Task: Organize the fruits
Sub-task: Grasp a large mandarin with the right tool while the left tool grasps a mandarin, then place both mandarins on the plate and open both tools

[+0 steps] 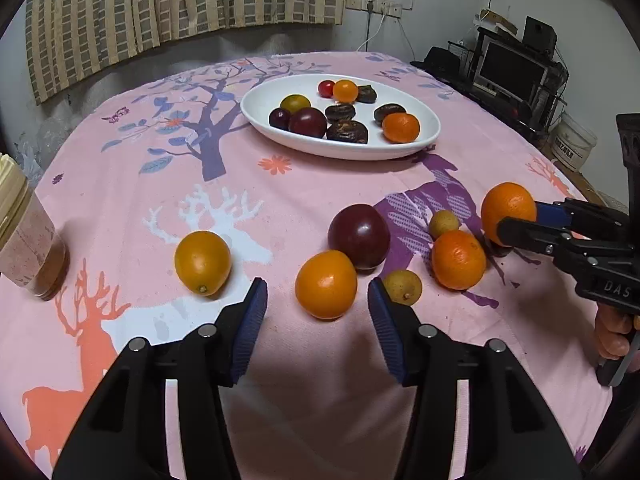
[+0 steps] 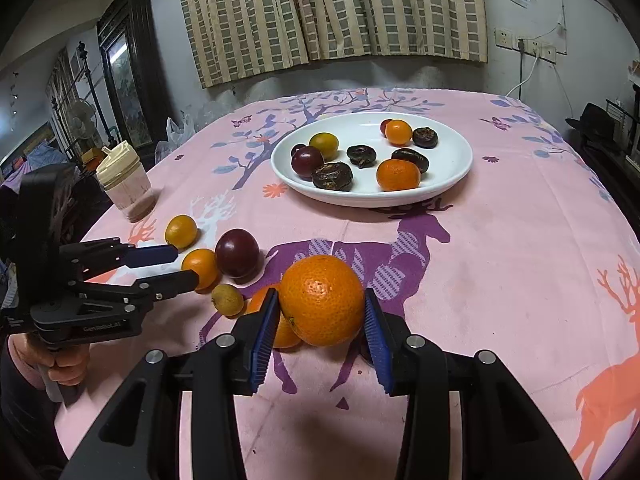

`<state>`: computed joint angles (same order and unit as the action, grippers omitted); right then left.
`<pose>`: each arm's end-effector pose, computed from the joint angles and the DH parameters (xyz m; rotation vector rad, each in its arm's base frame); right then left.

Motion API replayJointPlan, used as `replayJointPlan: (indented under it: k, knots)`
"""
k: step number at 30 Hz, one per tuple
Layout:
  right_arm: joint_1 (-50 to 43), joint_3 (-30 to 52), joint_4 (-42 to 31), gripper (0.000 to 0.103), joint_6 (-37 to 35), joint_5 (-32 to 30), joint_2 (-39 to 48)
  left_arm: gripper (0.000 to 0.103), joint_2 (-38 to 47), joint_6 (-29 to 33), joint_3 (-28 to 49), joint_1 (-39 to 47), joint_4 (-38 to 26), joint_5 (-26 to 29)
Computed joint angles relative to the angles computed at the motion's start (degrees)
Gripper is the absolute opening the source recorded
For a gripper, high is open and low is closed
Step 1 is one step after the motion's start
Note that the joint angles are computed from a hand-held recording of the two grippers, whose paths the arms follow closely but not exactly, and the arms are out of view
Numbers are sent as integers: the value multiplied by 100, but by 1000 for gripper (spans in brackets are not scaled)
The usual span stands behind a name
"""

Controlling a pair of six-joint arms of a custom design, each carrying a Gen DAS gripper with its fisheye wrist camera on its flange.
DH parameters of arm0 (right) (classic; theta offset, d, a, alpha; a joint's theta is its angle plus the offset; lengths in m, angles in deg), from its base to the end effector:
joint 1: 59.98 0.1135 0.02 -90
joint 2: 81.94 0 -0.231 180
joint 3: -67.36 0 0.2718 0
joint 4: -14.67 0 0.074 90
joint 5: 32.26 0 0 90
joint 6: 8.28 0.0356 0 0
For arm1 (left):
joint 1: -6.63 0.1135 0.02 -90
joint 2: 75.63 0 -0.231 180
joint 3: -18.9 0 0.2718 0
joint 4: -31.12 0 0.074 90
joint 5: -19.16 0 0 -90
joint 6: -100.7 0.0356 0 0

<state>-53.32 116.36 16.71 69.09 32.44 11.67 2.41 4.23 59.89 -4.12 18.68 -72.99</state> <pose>0.3024 0.0506 0.0813 -0.5976 2.1883 0.4543 0.2559 -0.0472 0.0924 0.0741 2.4346 -0.0894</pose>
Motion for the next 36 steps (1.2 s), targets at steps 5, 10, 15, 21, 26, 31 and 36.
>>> replayJointPlan:
  k: [5,10,15,21,26,31,36]
  knots:
    - [-13,-39,51,42,19,-10,-25,44,431,11,219,22,0,57]
    - [-32,-57,90,42,33,-16,-31,37,676,47,343,7,70,110]
    - [-55,-56,151,42,78,-4,1,35,729,69,337,-68,143,-41]
    - [-195,-54,480,42,401,-358,8,35,42,-137,-9,175,154,354]
    - [-139,469,1160,42,1358,-149,240,35,-114,-274,592,248,-48,474]
    - [10,1878,999,42,1776,389,1261,35,1306,-353,2300,249,-190,546]
    - [139,3284,260,42,1584,745,2314,35,2963,-414,4062,252,-615,413]
